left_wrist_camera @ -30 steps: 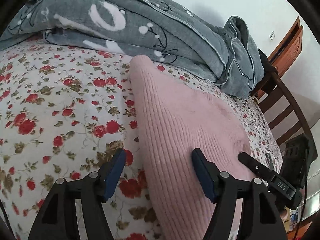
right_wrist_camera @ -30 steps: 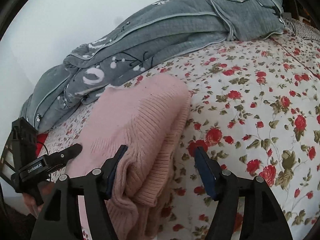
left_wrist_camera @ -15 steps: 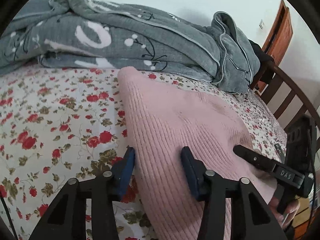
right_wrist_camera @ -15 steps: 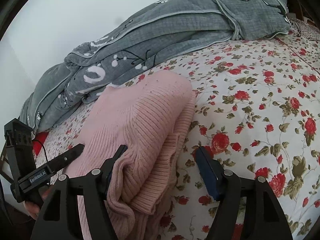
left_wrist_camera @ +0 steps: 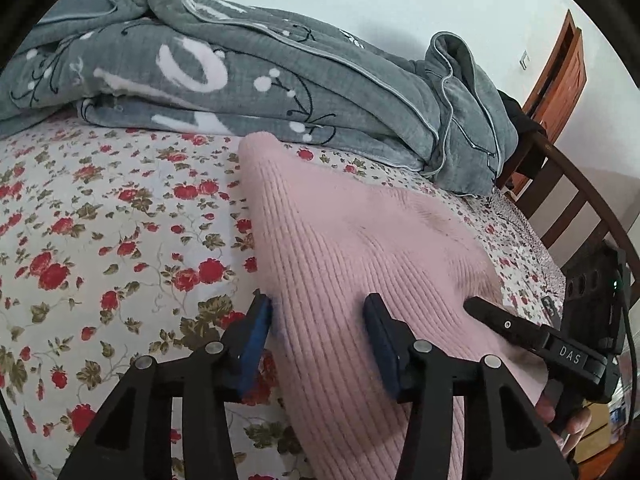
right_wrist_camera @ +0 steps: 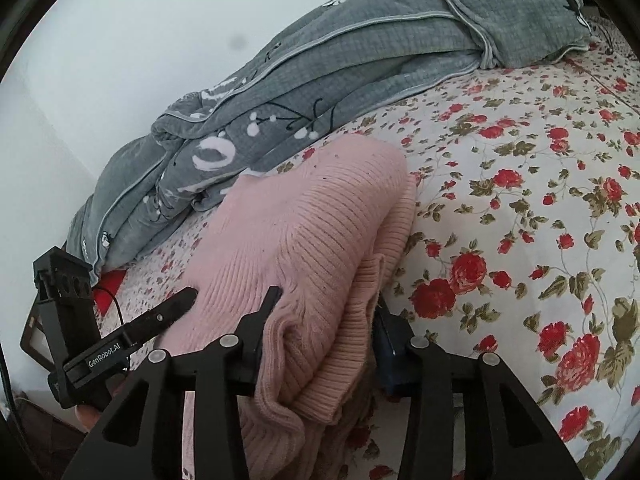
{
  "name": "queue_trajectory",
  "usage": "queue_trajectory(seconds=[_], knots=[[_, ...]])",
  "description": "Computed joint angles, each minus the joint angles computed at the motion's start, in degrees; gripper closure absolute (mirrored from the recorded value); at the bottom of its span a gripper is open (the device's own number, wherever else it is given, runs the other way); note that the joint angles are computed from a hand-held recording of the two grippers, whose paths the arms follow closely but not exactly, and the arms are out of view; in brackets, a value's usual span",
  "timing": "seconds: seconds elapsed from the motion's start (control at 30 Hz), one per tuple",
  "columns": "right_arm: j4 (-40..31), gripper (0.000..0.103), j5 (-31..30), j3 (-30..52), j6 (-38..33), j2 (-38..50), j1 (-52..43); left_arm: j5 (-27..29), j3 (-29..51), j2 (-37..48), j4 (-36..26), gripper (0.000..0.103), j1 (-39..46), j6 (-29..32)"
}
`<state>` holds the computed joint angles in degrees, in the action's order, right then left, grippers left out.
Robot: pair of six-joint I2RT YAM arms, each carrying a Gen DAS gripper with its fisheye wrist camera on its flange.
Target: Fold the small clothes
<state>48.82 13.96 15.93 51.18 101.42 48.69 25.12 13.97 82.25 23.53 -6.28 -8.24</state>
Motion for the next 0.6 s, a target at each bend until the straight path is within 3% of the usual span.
queue_trajectory(seconds=[0.33, 0.6], knots=[[-2.54, 0.059, 3.39, 0.74, 0.06, -0.56, 1.69, 2.46, 0.42, 2.34, 1.29, 0.050, 1.20, -0.72], [-11.05, 0.062, 13.48, 4.21, -1.38, -2.01, 6.90, -0.93, -1.45, -0.60, 2.78, 0.061, -1.23, -0.51]])
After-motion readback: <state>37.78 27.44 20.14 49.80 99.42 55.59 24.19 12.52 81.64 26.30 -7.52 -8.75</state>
